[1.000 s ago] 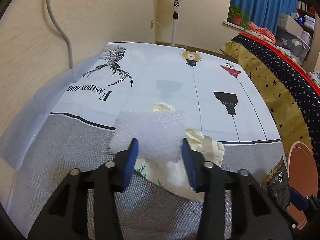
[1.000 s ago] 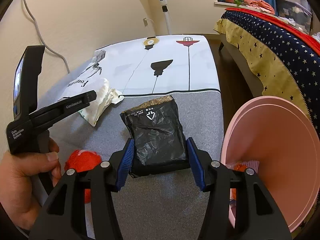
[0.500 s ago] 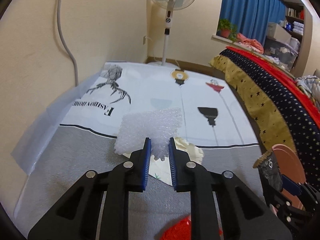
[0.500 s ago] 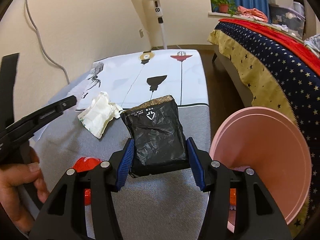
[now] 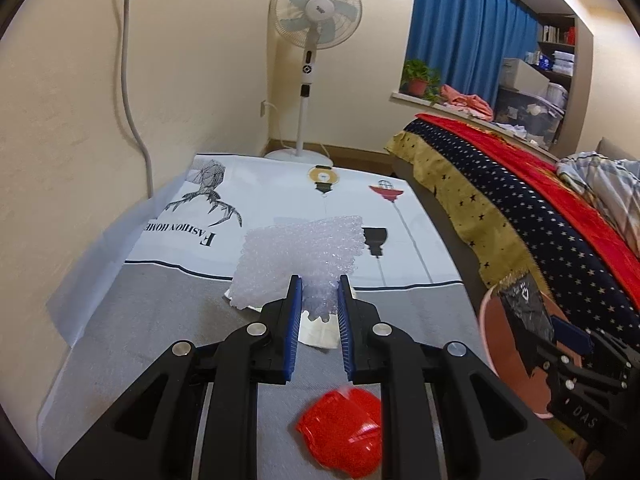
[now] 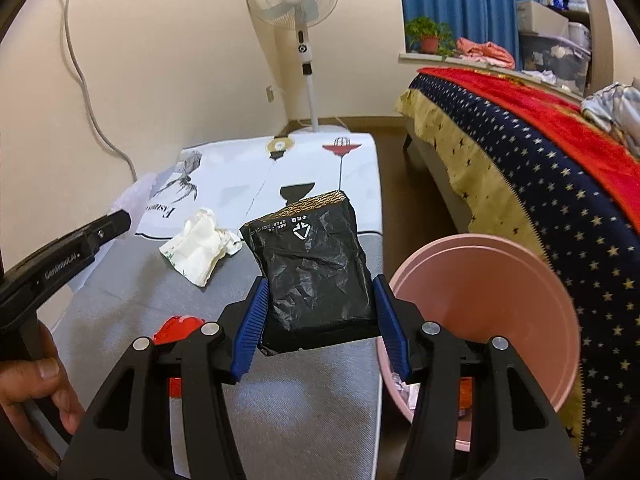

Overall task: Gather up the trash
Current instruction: 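Lift the black pouch with the right gripper while the left gripper lifts the bubble foam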

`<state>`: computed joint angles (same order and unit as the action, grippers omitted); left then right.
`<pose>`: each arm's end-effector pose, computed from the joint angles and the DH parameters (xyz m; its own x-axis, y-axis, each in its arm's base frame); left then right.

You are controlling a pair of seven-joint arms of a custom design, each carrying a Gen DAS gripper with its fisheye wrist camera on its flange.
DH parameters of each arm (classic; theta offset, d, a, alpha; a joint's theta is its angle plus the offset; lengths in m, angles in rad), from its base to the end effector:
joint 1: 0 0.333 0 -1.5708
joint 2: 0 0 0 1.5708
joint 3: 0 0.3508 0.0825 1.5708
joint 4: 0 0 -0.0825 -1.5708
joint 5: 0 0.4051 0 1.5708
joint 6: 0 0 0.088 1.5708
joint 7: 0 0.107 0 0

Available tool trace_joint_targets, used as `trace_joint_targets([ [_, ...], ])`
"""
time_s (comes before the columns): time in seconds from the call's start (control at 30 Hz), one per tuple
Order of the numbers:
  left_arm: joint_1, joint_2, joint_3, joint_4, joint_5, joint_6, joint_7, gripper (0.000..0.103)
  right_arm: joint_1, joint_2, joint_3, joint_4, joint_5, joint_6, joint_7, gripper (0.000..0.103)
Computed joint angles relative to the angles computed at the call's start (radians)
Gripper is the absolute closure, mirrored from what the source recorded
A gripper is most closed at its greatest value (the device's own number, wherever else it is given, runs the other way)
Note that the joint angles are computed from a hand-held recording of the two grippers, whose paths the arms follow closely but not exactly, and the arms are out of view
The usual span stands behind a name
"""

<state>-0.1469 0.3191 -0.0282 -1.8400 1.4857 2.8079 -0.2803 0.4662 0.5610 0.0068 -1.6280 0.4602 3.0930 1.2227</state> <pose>0.6631 -0.1643 0.4158 0.2986 -0.9459 0.1267 -0.4973 -0.2675 -0.8253 0.7008 0.3162 0.4144 0.4056 -0.9080 -0.1047 -0.5975 -0.1768 -0.7821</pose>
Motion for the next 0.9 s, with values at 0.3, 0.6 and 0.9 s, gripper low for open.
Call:
trace_joint_targets([
  [0.3, -0.008, -0.043, -0.022, -0.032, 0.087, 0.018, -0.085, 0.086, 0.011, -0.102, -0.024, -0.119, 0.017, 0.092, -0.001, 0.050],
  [0.6, -0.004, -0.065, -0.044, -0.039, 0.149, 0.029, -0.136, 0.086, 0.003, -0.174, -0.034, -0.168, 0.051, 0.112, -0.024, 0.050],
  [0.9, -0.004, -0.052, -0.054, -0.018, 0.191, 0.051, -0.172, 0.086, -0.023, -0.224, -0.056, -0.171, 0.022, 0.078, -0.019, 0.050],
])
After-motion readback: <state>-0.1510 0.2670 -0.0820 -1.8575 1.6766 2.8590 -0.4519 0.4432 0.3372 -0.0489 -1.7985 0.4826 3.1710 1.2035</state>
